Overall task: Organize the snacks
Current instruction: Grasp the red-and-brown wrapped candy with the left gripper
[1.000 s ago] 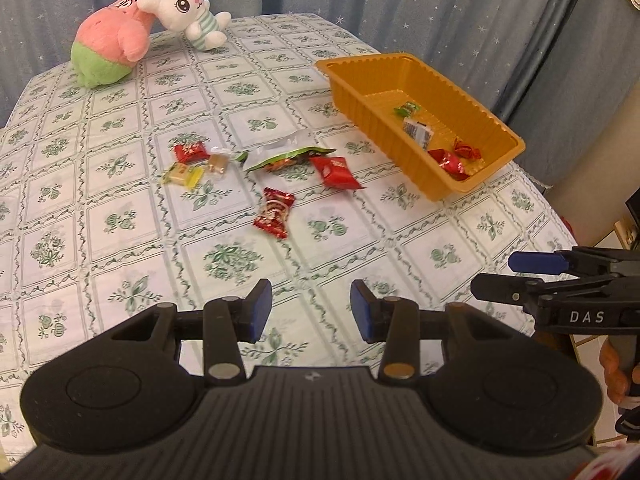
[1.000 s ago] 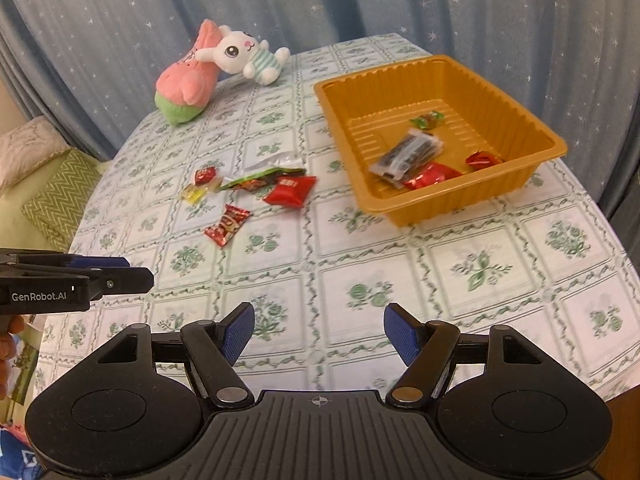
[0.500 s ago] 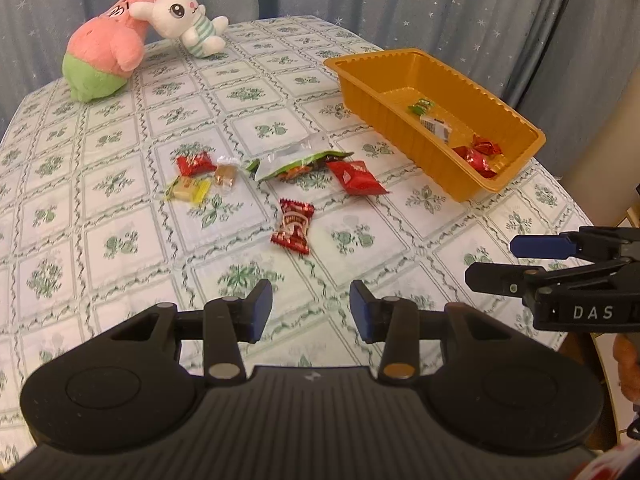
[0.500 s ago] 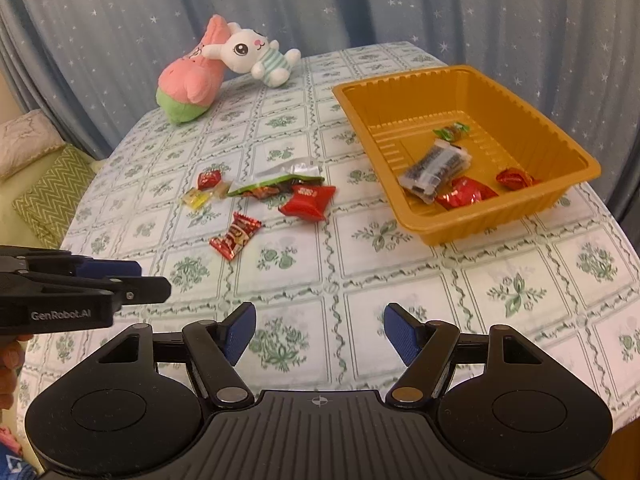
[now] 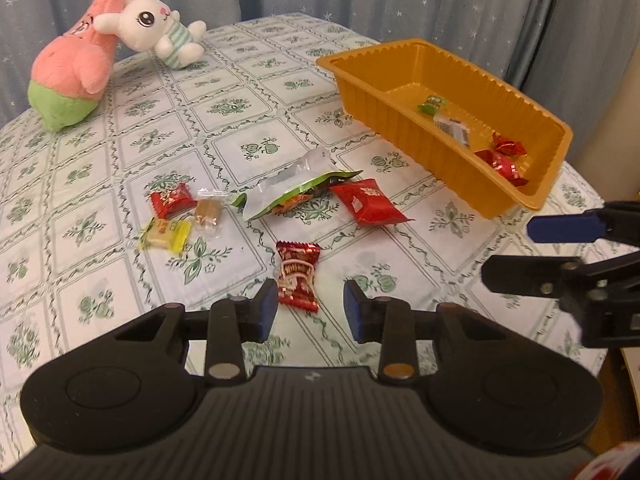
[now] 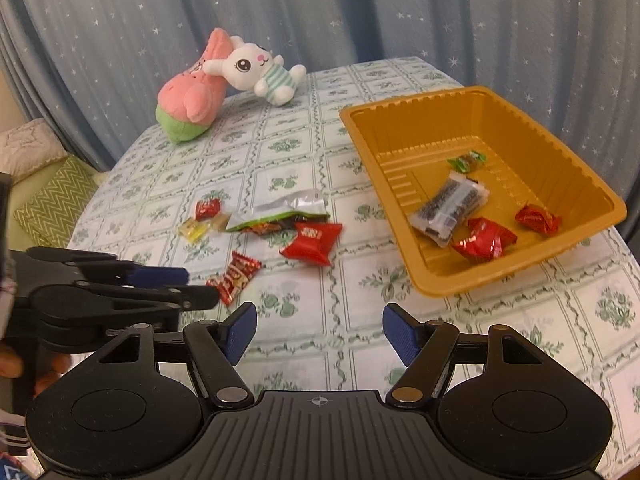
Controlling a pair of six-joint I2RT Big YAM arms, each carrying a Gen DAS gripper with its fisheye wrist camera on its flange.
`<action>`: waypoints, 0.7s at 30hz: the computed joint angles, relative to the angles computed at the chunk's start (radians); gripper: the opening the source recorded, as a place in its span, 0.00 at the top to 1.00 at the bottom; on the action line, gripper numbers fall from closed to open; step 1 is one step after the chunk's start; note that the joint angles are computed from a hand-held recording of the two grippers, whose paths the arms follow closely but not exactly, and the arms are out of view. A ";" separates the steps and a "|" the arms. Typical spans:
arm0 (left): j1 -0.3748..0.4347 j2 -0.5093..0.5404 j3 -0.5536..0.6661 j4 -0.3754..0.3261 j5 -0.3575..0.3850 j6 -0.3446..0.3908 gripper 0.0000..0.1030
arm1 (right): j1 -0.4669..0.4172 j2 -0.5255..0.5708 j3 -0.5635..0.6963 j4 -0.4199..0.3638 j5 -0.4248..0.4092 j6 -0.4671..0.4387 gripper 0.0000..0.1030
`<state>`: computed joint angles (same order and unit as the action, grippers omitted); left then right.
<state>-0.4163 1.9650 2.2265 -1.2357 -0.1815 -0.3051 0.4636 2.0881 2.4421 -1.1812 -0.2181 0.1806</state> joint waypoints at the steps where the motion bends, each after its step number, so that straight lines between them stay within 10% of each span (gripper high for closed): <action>1: 0.002 0.011 0.013 -0.004 0.002 0.004 0.69 | -0.001 0.009 0.016 -0.006 -0.002 0.000 0.32; 21: 0.035 0.130 0.150 -0.069 0.039 0.053 0.80 | -0.010 0.148 0.266 -0.117 -0.019 0.001 0.33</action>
<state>-0.3814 2.0952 2.3763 -1.3045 -0.1428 -0.2524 0.4538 2.2366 2.7079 -1.2985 -0.2367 0.1817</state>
